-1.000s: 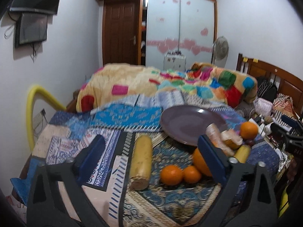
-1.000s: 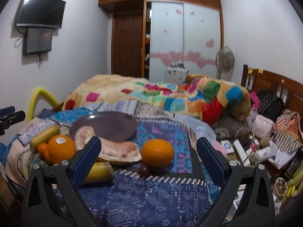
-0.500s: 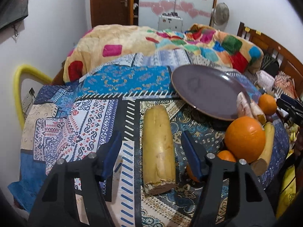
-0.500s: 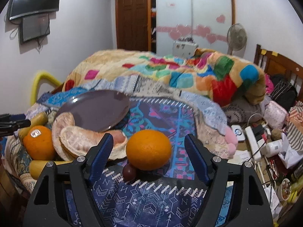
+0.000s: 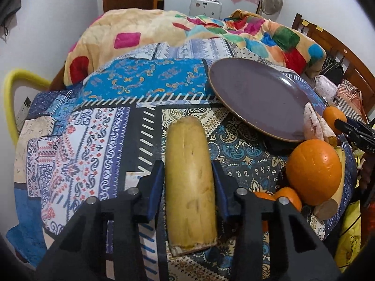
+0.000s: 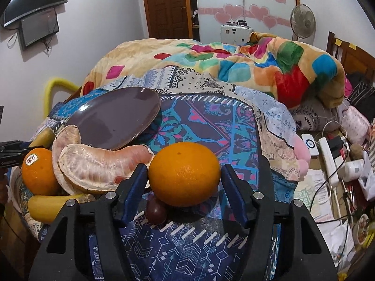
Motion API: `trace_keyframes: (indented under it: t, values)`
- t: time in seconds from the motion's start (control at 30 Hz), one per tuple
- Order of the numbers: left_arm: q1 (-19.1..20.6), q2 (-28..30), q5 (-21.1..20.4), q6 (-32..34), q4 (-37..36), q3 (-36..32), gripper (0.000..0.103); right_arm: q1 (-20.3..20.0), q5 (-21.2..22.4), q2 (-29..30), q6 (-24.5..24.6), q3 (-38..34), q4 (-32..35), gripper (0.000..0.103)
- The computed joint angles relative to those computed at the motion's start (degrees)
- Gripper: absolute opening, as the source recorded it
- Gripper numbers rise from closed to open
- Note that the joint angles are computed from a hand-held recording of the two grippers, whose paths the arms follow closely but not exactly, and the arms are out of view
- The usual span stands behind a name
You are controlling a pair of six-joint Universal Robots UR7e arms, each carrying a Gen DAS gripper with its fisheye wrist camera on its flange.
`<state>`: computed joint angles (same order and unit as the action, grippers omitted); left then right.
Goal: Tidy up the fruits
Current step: 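Grasp the yellow cylindrical fruit with the left tool while the right tool grasps the large orange, then carry both fruits onto the purple plate and open both tools to release them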
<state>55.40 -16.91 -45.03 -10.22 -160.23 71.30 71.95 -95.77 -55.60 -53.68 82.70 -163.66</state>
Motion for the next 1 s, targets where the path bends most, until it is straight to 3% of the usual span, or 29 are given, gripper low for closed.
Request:
trace_keyframes:
  t: [0.5,0.63,1.0]
  values:
    - [0.27,0.74,1.05,0.4,1.37,-2.04,0.038,0.94,-3.95,2.17,0.75,-4.64,5.97,0.063]
    - [-0.39,-0.18,2.48,1.05,-0.96,-0.29,0.038,0.75,-2.47,1.73,3.02,-5.41,8.03,0.061]
    - [-3.33,-2.63,4.86,6.32,-9.45,2.93,0.036,1.68,2.93,-1.31,2.44,-2.58,3.44,0.061]
